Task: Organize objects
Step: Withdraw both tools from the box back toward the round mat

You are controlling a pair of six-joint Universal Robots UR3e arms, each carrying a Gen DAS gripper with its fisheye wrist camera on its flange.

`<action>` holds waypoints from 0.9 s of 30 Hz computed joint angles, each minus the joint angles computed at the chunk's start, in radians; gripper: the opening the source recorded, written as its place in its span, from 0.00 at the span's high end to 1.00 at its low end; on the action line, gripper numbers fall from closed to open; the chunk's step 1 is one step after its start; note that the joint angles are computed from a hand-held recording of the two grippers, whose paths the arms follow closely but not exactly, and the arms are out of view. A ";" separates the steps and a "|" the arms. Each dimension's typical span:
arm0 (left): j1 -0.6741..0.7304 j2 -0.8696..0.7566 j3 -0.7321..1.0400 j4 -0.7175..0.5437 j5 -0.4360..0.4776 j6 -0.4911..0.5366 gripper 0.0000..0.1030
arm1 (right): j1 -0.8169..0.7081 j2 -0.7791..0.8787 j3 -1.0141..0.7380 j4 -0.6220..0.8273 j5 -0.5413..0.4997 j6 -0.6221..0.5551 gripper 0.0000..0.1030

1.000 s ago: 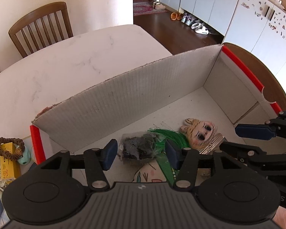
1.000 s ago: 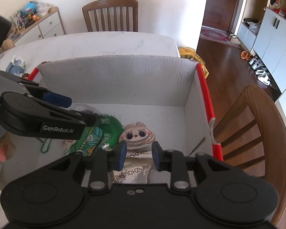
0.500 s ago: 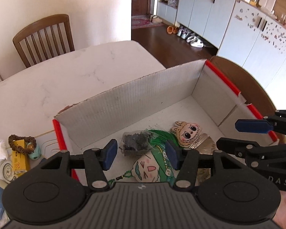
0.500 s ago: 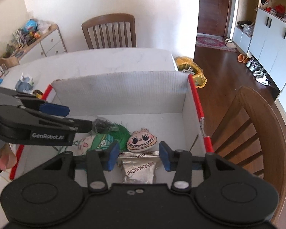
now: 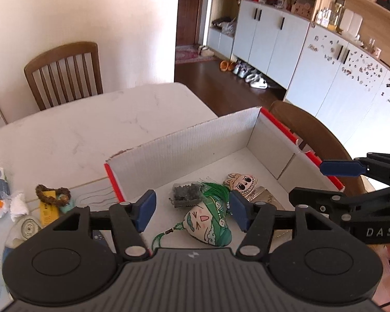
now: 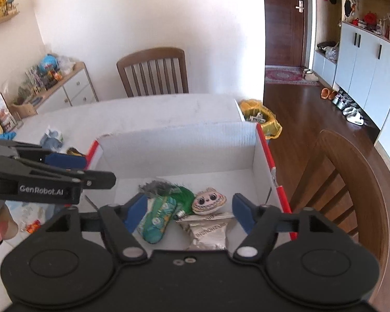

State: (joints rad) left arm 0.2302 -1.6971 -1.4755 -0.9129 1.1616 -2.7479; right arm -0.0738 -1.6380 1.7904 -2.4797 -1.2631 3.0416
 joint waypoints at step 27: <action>0.479 0.346 -0.190 -0.282 -0.368 0.375 0.18 | 0.323 0.049 -0.113 -0.143 -0.139 0.251 0.01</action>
State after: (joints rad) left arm 0.7093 -1.3507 -1.6658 -1.1945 0.7933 -2.3724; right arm 0.2490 -1.5891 1.6773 -2.6231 -1.4018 3.2922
